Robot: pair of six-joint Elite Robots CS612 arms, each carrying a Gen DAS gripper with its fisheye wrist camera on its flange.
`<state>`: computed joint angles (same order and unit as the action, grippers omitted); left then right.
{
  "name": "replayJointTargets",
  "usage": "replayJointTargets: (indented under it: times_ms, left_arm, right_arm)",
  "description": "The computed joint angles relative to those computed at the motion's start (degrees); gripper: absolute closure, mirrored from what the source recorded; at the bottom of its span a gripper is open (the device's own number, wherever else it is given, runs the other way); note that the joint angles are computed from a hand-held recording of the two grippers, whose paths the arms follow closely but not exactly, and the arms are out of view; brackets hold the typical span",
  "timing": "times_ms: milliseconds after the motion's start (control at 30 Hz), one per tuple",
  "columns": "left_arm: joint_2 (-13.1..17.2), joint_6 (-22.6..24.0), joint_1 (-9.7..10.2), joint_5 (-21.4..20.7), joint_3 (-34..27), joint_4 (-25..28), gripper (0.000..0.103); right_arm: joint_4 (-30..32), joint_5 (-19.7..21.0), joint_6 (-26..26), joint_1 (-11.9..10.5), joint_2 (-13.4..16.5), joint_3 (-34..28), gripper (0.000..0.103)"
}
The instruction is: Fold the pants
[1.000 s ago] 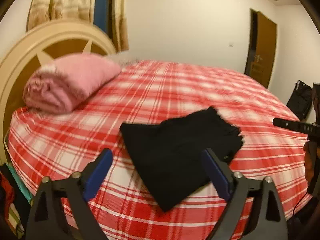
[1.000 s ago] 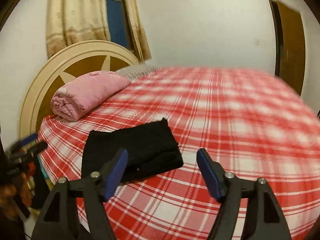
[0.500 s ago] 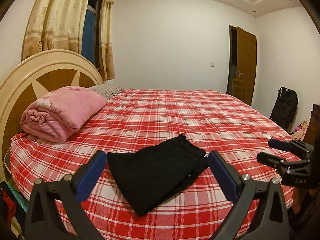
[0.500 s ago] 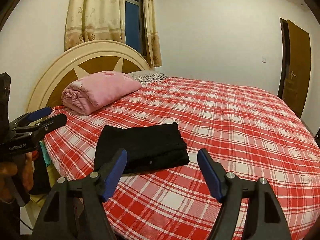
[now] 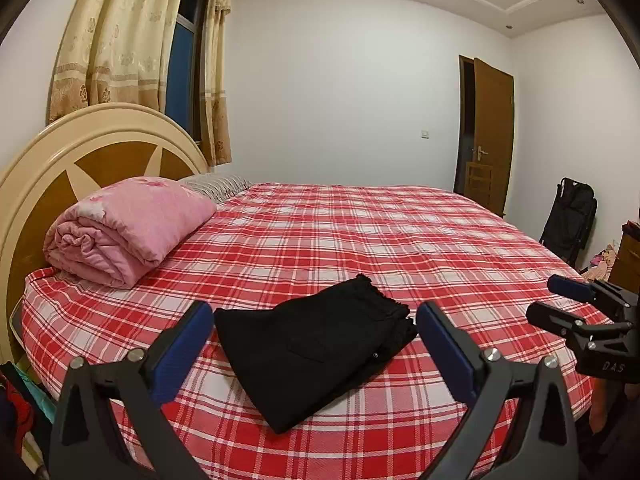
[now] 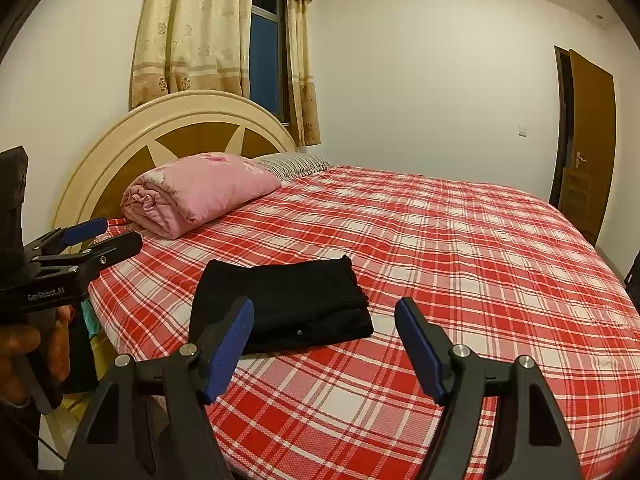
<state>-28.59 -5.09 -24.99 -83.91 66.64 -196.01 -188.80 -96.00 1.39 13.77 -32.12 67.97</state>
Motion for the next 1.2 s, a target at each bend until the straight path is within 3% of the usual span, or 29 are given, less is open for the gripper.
replayJointTargets:
  times_ms: [800,1200]
  left_arm:
    - [-0.29,0.56,-0.15,0.16,0.07,1.06,0.000]
    - [-0.09,0.62,-0.52,2.17,-0.17,0.83,0.000]
  right_arm:
    - [-2.81,-0.70,0.45,0.11,-0.19,0.76,0.029]
    - [-2.80,-0.27,-0.01,0.08,-0.22,1.05,0.029]
